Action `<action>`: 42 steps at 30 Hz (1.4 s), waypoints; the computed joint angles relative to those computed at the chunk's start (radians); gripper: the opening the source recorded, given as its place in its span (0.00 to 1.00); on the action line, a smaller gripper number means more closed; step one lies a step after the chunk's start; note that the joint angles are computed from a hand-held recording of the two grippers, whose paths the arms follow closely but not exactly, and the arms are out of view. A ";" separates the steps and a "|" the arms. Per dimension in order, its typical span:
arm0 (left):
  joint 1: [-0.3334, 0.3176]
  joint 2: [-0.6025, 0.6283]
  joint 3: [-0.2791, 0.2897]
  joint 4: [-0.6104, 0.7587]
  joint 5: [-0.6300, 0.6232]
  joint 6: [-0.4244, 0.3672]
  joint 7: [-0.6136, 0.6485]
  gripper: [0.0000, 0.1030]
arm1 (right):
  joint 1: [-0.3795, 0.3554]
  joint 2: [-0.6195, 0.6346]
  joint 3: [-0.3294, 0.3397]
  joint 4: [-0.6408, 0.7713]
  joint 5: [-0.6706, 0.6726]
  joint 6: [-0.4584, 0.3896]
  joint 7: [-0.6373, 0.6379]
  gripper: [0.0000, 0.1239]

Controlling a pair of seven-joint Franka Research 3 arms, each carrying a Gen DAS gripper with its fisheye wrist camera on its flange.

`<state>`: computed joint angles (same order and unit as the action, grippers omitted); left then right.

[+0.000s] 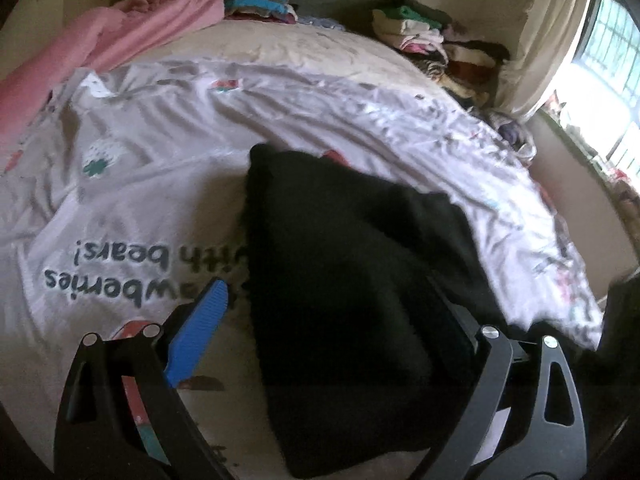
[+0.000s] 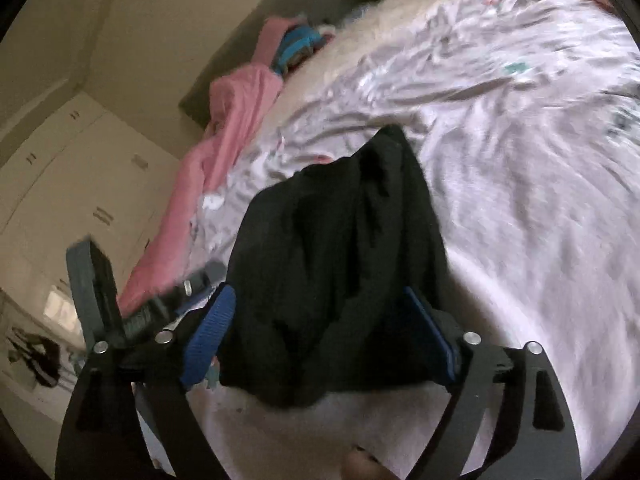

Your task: Fold small clothes

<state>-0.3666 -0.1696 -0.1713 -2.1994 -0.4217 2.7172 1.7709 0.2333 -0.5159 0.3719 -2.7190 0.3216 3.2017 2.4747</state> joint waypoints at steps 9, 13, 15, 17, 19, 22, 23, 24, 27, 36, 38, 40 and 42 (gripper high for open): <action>-0.018 -0.008 0.023 -0.043 -0.121 0.003 0.117 0.85 | -0.056 0.168 -0.057 0.198 -0.127 -0.204 -0.019 0.56; -0.013 -0.008 0.019 -0.039 -0.128 -0.004 0.128 0.85 | -0.079 0.209 -0.058 0.252 -0.249 -0.233 -0.014 0.09; -0.012 -0.011 0.017 -0.033 -0.127 -0.018 0.129 0.85 | -0.121 0.213 -0.029 0.280 -0.350 -0.248 0.007 0.08; -0.015 -0.021 0.016 -0.032 -0.132 -0.027 0.138 0.85 | -0.124 0.188 -0.035 0.293 -0.428 -0.249 -0.025 0.08; -0.028 -0.035 0.021 -0.033 -0.159 -0.031 0.166 0.85 | -0.140 0.157 -0.033 0.303 -0.485 -0.266 -0.049 0.08; -0.040 -0.039 0.018 -0.031 -0.175 -0.049 0.183 0.85 | -0.141 0.148 -0.051 0.311 -0.518 -0.315 -0.089 0.08; -0.037 -0.037 0.009 -0.031 -0.156 -0.053 0.167 0.85 | -0.133 0.160 -0.063 0.314 -0.513 -0.325 -0.101 0.08; -0.035 -0.035 0.005 -0.031 -0.142 -0.058 0.155 0.85 | -0.116 0.169 -0.083 0.309 -0.499 -0.340 -0.120 0.08; -0.038 -0.027 -0.001 -0.038 -0.130 -0.071 0.147 0.86 | -0.089 0.187 -0.118 0.279 -0.462 -0.343 -0.136 0.08; -0.053 -0.041 -0.003 -0.070 -0.112 -0.035 0.156 0.86 | -0.211 0.094 -0.007 0.158 -0.525 -0.260 0.043 0.20; -0.058 -0.041 0.003 -0.072 -0.120 -0.031 0.162 0.86 | -0.195 0.046 -0.013 0.127 -0.505 -0.252 0.054 0.27; -0.062 -0.045 0.006 -0.077 -0.129 -0.028 0.167 0.86 | -0.160 0.003 -0.036 0.085 -0.459 -0.216 0.044 0.33; -0.064 -0.050 0.007 -0.082 -0.128 -0.025 0.168 0.86 | -0.096 -0.035 -0.076 0.049 -0.387 -0.194 0.019 0.46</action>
